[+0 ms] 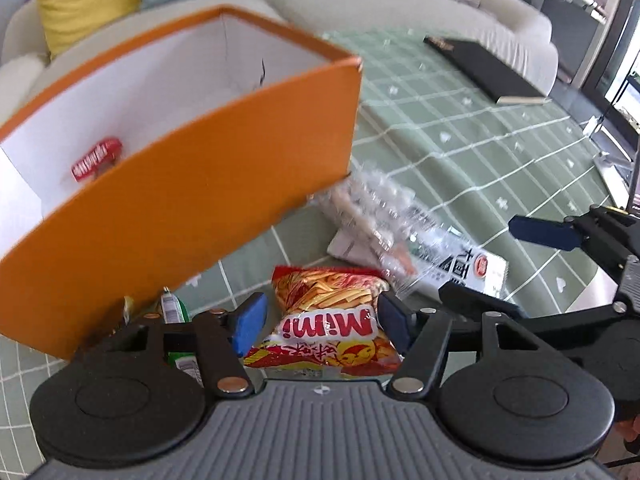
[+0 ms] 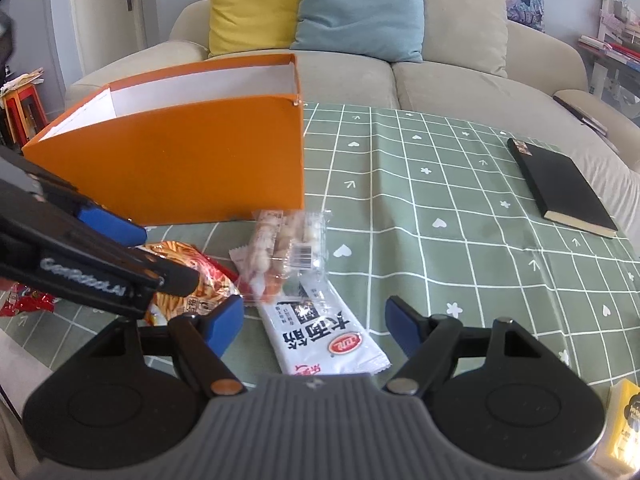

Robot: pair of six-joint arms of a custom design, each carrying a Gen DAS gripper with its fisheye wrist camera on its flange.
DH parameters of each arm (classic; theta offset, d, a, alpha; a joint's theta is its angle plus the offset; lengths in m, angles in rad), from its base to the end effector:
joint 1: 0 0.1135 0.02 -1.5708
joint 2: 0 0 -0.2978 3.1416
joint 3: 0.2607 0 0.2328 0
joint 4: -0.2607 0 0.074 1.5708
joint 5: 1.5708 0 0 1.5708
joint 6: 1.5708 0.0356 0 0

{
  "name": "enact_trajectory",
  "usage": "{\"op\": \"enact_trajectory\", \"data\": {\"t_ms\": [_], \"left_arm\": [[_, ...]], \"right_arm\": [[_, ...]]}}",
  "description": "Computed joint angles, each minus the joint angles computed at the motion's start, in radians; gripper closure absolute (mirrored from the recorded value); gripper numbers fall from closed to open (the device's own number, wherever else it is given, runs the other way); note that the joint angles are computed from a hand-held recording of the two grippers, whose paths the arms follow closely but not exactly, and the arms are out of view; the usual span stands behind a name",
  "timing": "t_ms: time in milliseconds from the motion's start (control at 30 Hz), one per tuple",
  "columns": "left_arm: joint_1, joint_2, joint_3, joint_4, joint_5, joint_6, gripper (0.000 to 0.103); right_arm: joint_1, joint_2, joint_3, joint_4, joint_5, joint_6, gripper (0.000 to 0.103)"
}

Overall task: Organize snacks
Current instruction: 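Grasp the red Mimi snack bag with the left tool while the right tool grasps the clear quail-egg pack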

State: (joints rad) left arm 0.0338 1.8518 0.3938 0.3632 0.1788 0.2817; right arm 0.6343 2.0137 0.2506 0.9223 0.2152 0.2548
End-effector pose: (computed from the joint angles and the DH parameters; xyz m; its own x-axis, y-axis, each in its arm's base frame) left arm 0.2376 0.0017 0.0860 -0.8399 0.2453 -0.4841 0.2933 0.9557 -0.0245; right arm 0.1947 0.1338 0.0693 -0.6979 -0.2077 -0.6854 -0.2979 0.9545 0.0141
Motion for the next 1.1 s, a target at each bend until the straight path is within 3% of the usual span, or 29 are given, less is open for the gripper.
{"op": "enact_trajectory", "data": {"t_ms": [300,400,500,700,933,1100], "left_arm": [[0.025,0.076,0.075,-0.113,0.002,-0.011,0.032],[0.035,0.095,0.074,-0.105,0.012,-0.011,0.036],[0.039,0.087,0.053,-0.078,0.016,-0.023,0.044],[0.099,0.027,-0.031,0.023,0.017,-0.076,0.047],[0.083,-0.029,-0.134,0.187,-0.060,-0.085,0.048],[0.079,-0.030,-0.140,0.200,-0.077,-0.117,0.048]], "right_arm": [[-0.007,0.048,0.012,0.031,-0.037,-0.038,0.028],[-0.014,0.053,0.008,0.041,-0.052,-0.044,0.028],[-0.027,0.053,0.005,0.045,-0.061,-0.032,0.028],[-0.050,0.043,0.010,0.047,-0.074,0.001,0.027],[-0.043,0.054,0.129,-0.070,-0.080,0.030,0.025],[-0.035,0.097,0.241,-0.166,-0.061,0.018,0.024]]}}
